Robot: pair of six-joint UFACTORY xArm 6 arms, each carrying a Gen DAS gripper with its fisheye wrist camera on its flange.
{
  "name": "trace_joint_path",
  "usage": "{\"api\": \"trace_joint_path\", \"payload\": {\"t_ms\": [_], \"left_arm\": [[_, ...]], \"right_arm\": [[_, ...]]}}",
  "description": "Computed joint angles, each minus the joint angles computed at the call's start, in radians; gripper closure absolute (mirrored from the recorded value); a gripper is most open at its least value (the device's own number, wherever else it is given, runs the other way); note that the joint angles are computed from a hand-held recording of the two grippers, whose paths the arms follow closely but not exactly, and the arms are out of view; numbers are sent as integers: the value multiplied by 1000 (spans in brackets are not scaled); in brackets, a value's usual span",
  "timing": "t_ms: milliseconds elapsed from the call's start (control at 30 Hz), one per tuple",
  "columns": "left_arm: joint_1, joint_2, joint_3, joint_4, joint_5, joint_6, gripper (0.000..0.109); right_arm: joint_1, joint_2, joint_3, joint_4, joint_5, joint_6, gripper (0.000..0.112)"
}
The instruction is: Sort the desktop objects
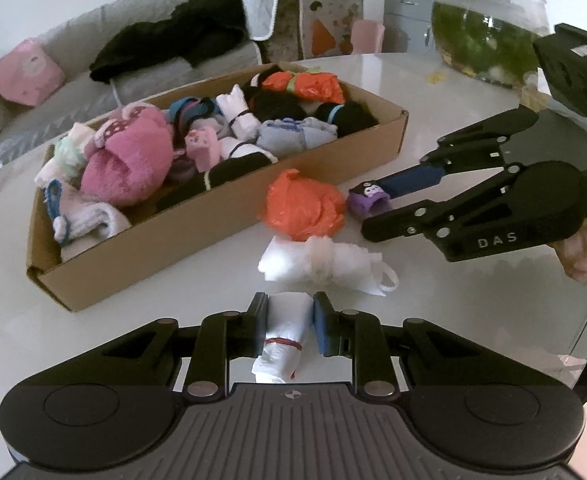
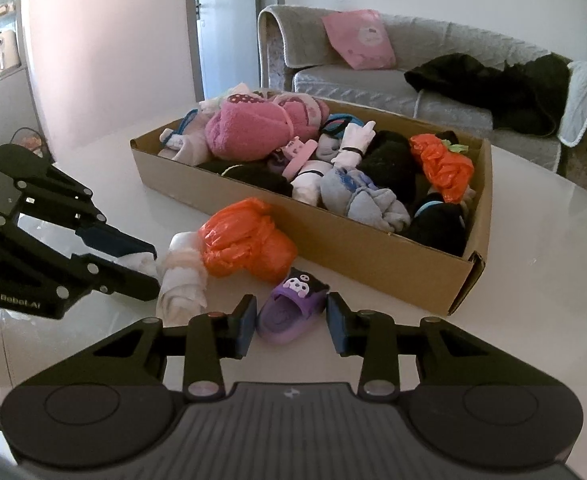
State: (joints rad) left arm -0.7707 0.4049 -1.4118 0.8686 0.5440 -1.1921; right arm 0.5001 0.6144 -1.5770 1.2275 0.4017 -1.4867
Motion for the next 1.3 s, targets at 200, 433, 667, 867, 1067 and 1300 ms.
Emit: {"api": "trace_joint_path", "payload": {"t_ms": [200,433,667,867,1067,1300], "left_arm": [[-12,-27,23,9,35,-24,79],[-12,-102,75,105,77,-130,79],[-4,-224,163,205,160,-252,78],[5,-271,157,279,201,-364,78],[11,-200,25,281,224,-333,78],[33,-75,-158,224,229,-228,77]], "right_arm": [[-5,-10,10,6,3,-7,78],[-26,-40,20,43,30,-29,78],[-60,-101,69,147,29,-102,78],[-91,-112,47,239,50,-130,78],[-116,-92,-30,315,106,-112,78],[-118,-34,-148,341,139,-62,88]]}}
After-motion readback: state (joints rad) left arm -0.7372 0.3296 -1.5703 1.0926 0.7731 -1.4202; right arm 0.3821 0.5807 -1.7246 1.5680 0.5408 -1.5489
